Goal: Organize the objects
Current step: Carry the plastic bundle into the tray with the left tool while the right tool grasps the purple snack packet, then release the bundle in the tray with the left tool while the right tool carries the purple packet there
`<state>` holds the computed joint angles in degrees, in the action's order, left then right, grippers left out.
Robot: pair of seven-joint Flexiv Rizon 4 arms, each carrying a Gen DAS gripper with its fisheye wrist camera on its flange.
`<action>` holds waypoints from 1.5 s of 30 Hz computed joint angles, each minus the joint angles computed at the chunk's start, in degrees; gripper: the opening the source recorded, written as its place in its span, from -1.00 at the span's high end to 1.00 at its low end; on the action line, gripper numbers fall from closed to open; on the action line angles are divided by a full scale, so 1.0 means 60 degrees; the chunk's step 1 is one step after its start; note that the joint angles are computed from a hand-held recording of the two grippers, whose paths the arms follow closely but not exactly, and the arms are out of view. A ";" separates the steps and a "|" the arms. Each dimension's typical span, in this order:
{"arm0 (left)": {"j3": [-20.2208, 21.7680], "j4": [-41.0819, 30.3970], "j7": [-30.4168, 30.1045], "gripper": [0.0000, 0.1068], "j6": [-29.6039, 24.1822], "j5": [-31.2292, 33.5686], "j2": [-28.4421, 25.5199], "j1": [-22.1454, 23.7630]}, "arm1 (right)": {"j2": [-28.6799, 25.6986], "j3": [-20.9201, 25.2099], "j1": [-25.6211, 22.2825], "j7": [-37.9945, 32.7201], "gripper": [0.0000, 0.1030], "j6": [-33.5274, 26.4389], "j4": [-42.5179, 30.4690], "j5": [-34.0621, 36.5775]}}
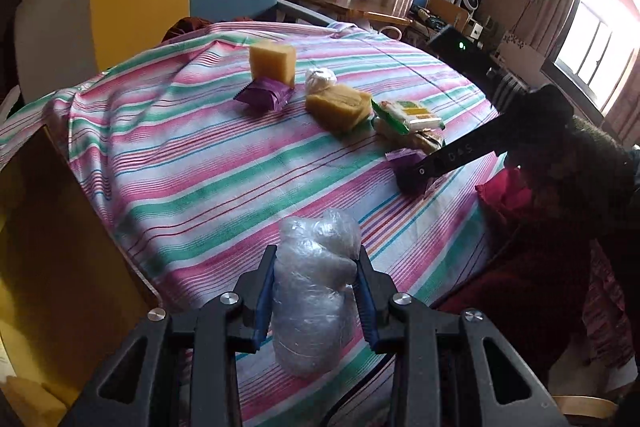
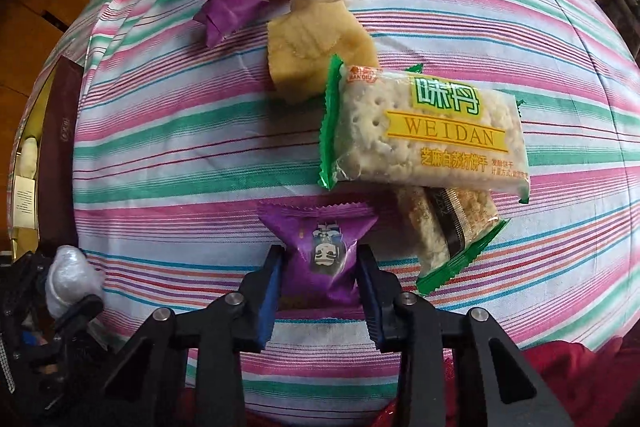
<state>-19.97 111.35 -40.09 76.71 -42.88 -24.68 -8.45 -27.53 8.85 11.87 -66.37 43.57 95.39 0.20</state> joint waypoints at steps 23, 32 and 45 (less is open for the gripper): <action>0.3536 -0.3704 -0.6140 0.34 -0.2414 0.2945 -0.1855 0.1469 | -0.0106 -0.0065 0.0077 0.0053 0.23 -0.0100 0.0043 -0.0267; 0.3684 -0.5440 -0.7994 0.15 -0.3796 0.4427 -0.2922 0.1773 | 0.0017 -0.0049 0.0049 0.0060 0.23 -0.0058 0.0195 -0.0230; 0.3064 -0.2201 -0.7491 0.14 -0.0383 0.4566 -0.0822 0.2117 | 0.0020 -0.0087 0.0157 0.0108 0.26 -0.0067 0.0184 -0.0390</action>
<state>-1.59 98.15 -85.03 74.42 -15.48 -29.61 4.25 -27.41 8.33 12.81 -65.72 43.16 96.50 -2.14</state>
